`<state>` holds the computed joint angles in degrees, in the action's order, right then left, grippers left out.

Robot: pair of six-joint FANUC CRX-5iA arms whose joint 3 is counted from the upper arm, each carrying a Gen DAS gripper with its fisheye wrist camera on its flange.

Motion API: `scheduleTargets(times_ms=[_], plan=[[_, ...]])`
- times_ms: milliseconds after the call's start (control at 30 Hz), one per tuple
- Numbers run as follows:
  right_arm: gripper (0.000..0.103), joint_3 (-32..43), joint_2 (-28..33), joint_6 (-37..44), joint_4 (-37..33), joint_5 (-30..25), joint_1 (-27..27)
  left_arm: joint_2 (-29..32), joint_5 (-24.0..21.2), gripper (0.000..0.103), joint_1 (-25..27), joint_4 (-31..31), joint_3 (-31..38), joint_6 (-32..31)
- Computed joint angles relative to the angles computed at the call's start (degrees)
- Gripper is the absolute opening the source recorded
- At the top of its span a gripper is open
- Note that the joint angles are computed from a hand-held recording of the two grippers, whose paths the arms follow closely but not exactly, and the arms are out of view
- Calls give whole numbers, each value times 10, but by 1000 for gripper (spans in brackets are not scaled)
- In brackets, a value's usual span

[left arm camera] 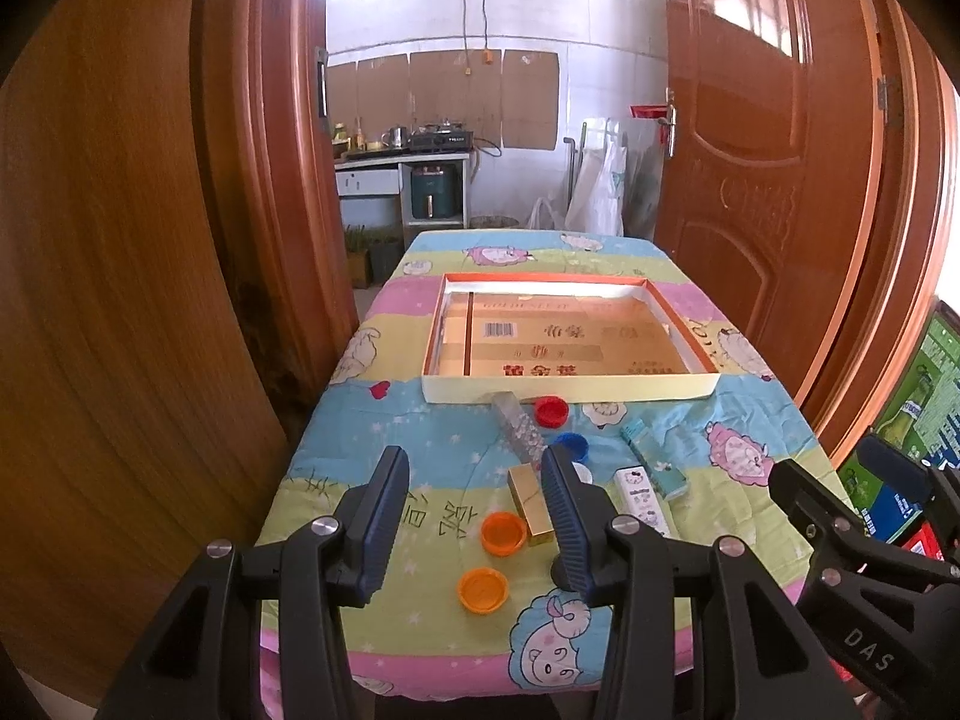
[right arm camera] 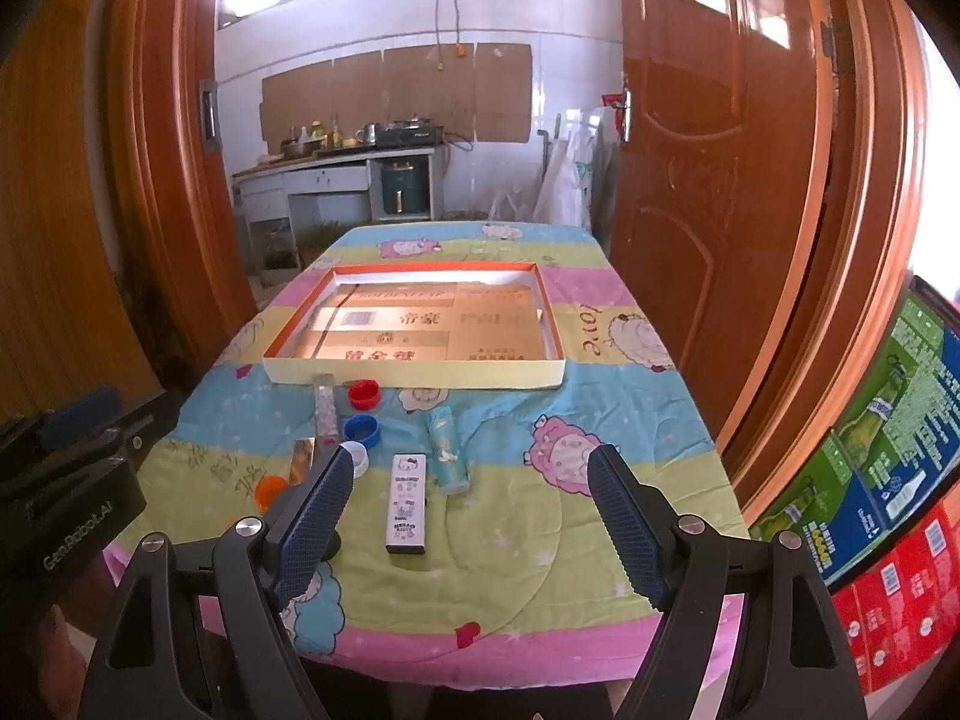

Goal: Organize rigid objects
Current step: 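Grasp the orange cap with the left gripper while the right grasps the white Hello Kitty box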

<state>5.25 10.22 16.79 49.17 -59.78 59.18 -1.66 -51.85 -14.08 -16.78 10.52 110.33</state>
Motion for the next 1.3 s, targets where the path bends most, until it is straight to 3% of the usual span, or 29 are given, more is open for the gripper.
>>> scheduleTargets(times_ms=[333,700,900,1100,1200,1300], plan=[[82,-15,3,10,-13,11,-11,-22,60,46,33,41,-70,-49],[81,-24,12,49,-90,39,-30,-28,100,47,67,178,-162,-171],[81,-26,15,60,-108,50,-37,-4,83,47,52,156,-151,-167],[82,-9,24,86,-142,67,-49,17,74,25,46,128,-139,-149],[82,9,34,123,-180,93,-57,16,86,20,46,122,-146,-154],[74,39,53,165,-224,98,-62,16,85,13,40,102,-142,-148]])
